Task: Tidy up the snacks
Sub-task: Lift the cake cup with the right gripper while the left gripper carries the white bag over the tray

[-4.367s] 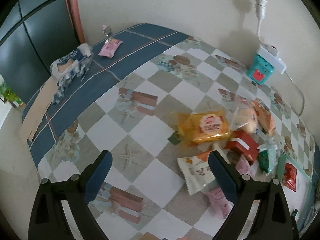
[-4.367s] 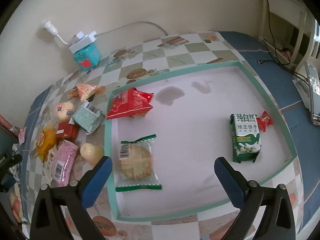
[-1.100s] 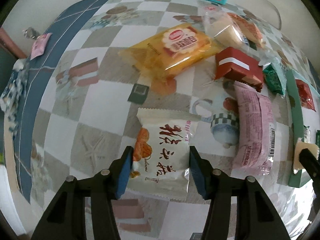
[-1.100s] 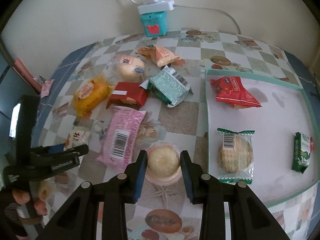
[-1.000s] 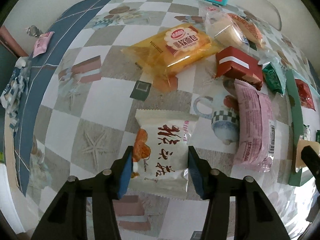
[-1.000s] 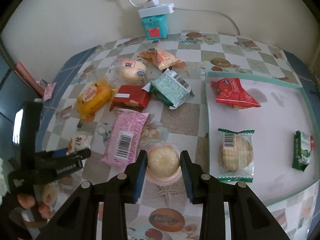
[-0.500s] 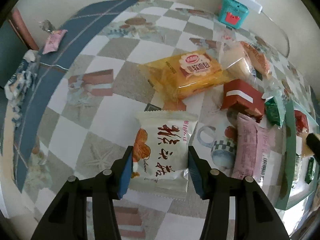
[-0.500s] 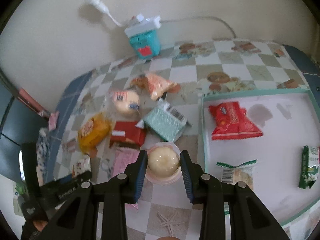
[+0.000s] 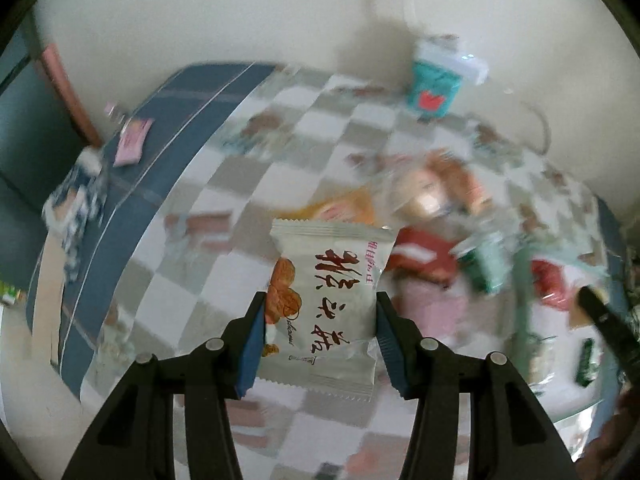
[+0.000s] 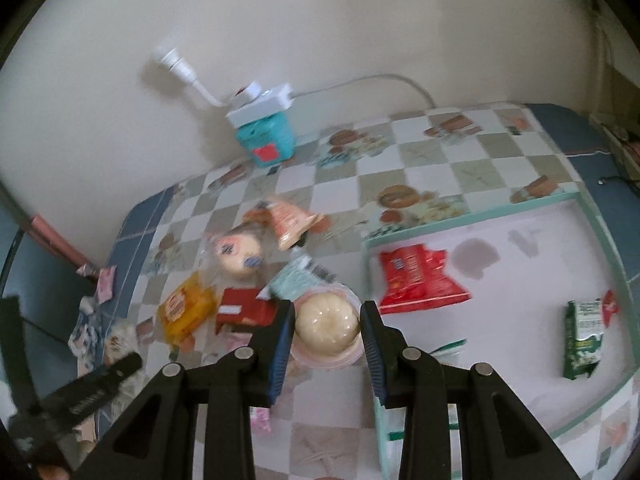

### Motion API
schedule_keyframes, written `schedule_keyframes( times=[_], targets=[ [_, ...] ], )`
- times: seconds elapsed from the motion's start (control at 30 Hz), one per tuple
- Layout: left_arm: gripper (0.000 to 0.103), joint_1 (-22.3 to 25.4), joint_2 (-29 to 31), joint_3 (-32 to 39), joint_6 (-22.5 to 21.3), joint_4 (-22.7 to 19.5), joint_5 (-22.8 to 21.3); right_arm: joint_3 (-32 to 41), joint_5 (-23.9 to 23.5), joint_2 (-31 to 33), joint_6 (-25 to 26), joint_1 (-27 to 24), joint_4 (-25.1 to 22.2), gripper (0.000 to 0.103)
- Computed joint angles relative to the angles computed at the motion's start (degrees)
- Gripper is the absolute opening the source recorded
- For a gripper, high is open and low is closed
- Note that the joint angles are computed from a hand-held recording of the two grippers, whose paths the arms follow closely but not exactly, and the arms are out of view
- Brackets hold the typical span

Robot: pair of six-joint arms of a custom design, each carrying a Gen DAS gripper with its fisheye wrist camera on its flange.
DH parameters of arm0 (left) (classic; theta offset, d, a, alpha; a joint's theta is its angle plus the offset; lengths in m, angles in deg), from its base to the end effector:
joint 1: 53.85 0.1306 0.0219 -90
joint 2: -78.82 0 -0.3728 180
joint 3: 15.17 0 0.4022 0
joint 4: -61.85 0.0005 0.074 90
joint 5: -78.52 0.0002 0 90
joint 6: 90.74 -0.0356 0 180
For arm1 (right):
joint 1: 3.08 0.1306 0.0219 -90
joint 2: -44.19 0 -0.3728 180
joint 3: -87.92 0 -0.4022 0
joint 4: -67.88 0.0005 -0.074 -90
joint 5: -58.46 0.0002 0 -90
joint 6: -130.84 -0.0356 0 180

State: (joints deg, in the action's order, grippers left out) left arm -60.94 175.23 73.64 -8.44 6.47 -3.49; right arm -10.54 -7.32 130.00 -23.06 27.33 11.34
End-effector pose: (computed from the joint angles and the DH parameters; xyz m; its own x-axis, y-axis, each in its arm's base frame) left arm 0.5071 -0.0686 0.3505 -0.8513 0.2396 -0.4668 0.3017 0.9514 -0.0618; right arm 0.3936 0.2135 0.3794 -0.5908 0.6028 -0.5362 0.5490 0.7874 0.2804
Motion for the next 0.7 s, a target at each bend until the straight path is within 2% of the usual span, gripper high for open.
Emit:
schedule_keyframes(
  times=[0.27, 0.47, 0.7],
  targets=[
    [0.053, -11.3, 0.74, 5.65, -0.95, -1.33, 0.36, -6.14, 4.75, -6.6, -4.31, -4.07, -6.36, 0.036],
    [0.053, -18.7, 2.14, 6.63, -1.03, -0.26, 0.6, -11.31, 6.09, -11.28, -7.93, -7.79, -10.41, 0.036],
    [0.054, -24.92, 3.88, 5.86, -0.26, 1.45, 2.79, -17.01, 6.08, -16.27, -9.97, -11.85, -11.61, 0.036]
  ],
)
